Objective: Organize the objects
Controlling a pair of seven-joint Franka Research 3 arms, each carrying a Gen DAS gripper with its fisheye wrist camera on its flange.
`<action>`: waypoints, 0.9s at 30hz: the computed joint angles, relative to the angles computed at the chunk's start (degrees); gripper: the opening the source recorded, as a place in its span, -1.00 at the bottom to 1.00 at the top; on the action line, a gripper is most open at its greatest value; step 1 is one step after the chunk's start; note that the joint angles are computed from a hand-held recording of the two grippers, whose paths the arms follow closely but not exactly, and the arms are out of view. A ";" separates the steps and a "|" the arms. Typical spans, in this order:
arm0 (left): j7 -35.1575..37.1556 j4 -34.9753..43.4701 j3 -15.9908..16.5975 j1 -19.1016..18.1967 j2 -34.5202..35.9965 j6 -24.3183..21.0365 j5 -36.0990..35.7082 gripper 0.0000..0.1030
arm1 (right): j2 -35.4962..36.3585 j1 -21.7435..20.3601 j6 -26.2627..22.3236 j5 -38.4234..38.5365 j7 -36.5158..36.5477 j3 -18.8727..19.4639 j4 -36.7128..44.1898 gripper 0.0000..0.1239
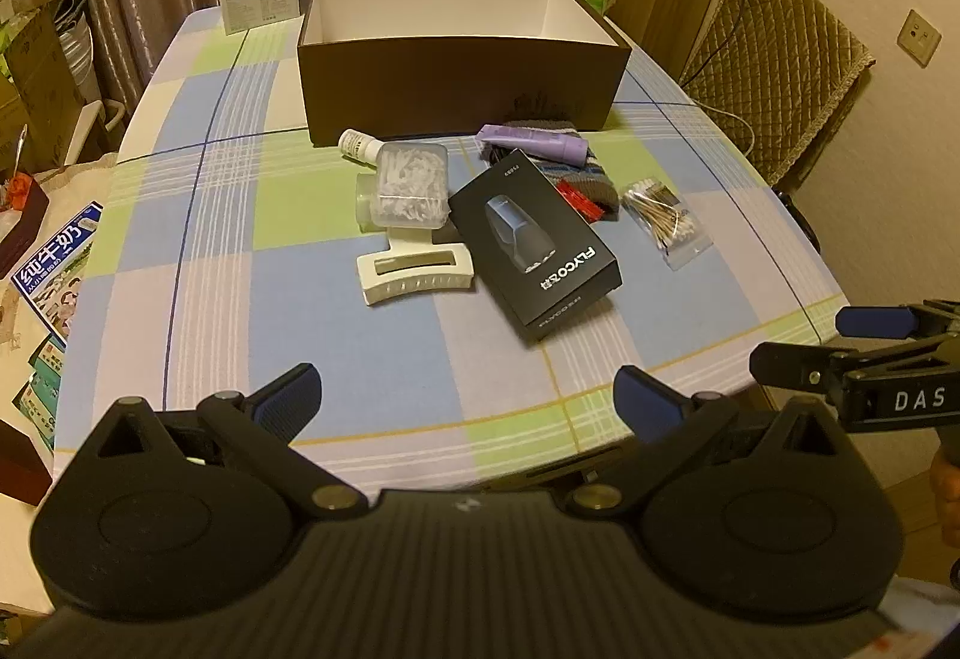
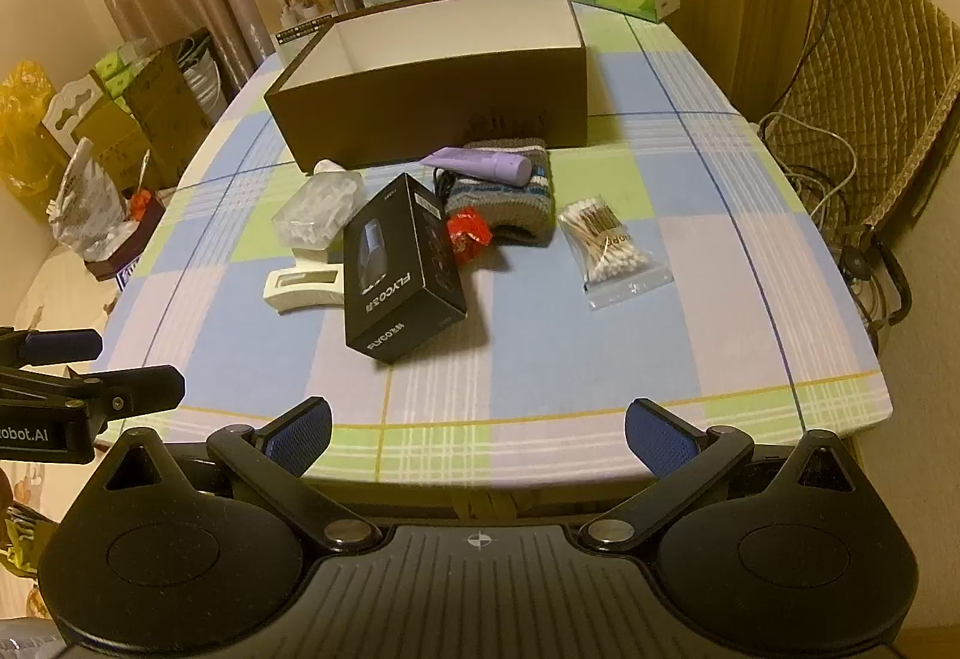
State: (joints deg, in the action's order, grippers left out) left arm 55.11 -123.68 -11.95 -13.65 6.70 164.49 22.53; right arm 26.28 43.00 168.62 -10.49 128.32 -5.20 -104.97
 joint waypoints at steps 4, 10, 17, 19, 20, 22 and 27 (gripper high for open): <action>-0.13 -0.02 0.04 -0.03 0.02 0.03 0.13 0.99 | 0.05 -0.56 -0.15 0.47 -0.81 0.54 0.18 0.64; -0.01 0.68 -0.01 0.01 0.56 -0.47 -0.49 0.99 | 0.32 -1.52 -1.04 1.65 -2.37 1.48 0.96 0.64; -0.05 0.64 0.04 -0.02 0.57 -0.41 -0.44 0.99 | 0.41 -1.62 -1.18 2.02 -2.84 1.52 1.08 0.64; 0.05 0.97 -0.02 -0.04 0.72 -0.75 -0.60 0.99 | 0.66 -1.90 -1.59 2.28 -3.18 1.72 1.60 0.64; 0.14 1.21 -0.04 -0.04 0.84 -0.92 -0.70 0.99 | 0.78 -2.16 -1.78 2.48 -3.48 1.92 1.83 0.64; 0.18 1.68 -0.04 -0.08 1.10 -1.28 -0.76 0.99 | 0.94 -2.52 -1.98 2.79 -3.98 2.18 2.13 0.64; 0.48 3.09 -0.07 -0.14 2.02 -2.23 -1.29 0.99 | 1.17 -2.81 -1.94 3.16 -4.71 2.39 2.38 0.64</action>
